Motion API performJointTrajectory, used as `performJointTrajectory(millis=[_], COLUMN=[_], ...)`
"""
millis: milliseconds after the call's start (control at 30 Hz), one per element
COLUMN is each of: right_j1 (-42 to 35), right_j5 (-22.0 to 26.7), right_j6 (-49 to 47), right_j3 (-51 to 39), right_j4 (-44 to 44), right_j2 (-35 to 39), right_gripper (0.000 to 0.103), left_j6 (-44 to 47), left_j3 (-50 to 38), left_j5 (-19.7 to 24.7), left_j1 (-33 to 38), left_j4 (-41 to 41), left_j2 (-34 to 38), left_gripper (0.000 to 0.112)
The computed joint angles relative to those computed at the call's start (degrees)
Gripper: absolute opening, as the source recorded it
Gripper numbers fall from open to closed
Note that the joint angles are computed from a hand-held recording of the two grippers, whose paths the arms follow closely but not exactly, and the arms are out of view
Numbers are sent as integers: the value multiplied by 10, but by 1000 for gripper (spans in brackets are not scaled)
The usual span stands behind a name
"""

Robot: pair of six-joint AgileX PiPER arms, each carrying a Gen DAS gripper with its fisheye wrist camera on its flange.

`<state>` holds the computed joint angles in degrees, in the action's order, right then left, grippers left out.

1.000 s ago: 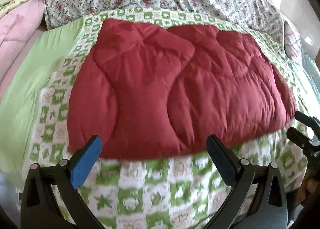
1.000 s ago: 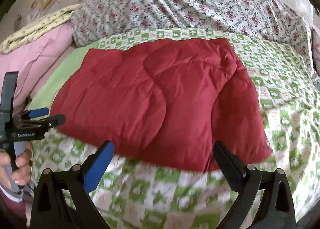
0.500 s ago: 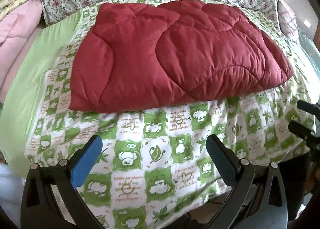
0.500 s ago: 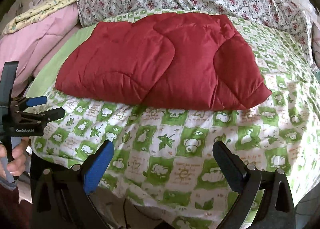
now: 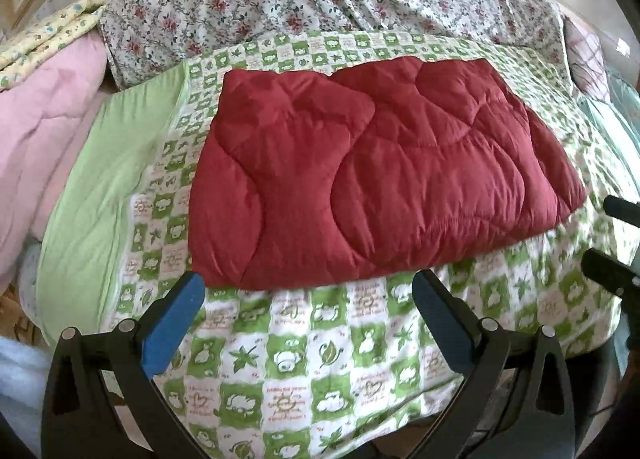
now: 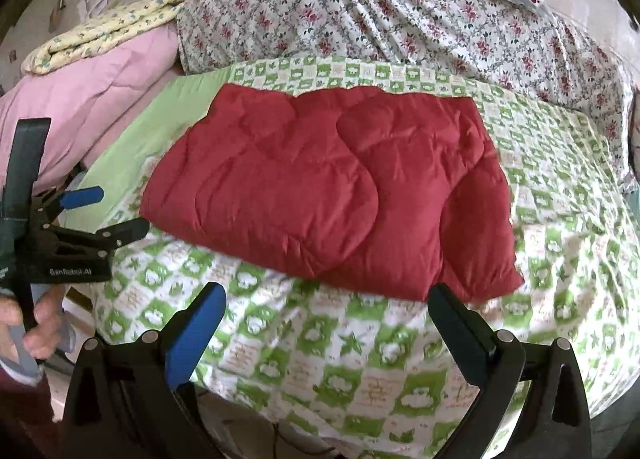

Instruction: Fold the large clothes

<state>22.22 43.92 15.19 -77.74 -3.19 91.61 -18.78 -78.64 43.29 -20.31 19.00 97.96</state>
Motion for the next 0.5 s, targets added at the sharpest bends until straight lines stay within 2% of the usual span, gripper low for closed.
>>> performJointTrajectory(millis=[200,500], right_j1=[-7,-18], right_j5=[14,36], right_j6=[5,6], right_j3=[-48,-106], right_j4=[4,19], right_j2=[49,105], right_gripper=[102,102], left_j6=[-45,-28], left_j3=[-34,-81], left_j5=[15,34], left_j1=[-23,-11], left_j4=[52,23], left_j2=[32,76], left_gripper=[103,103])
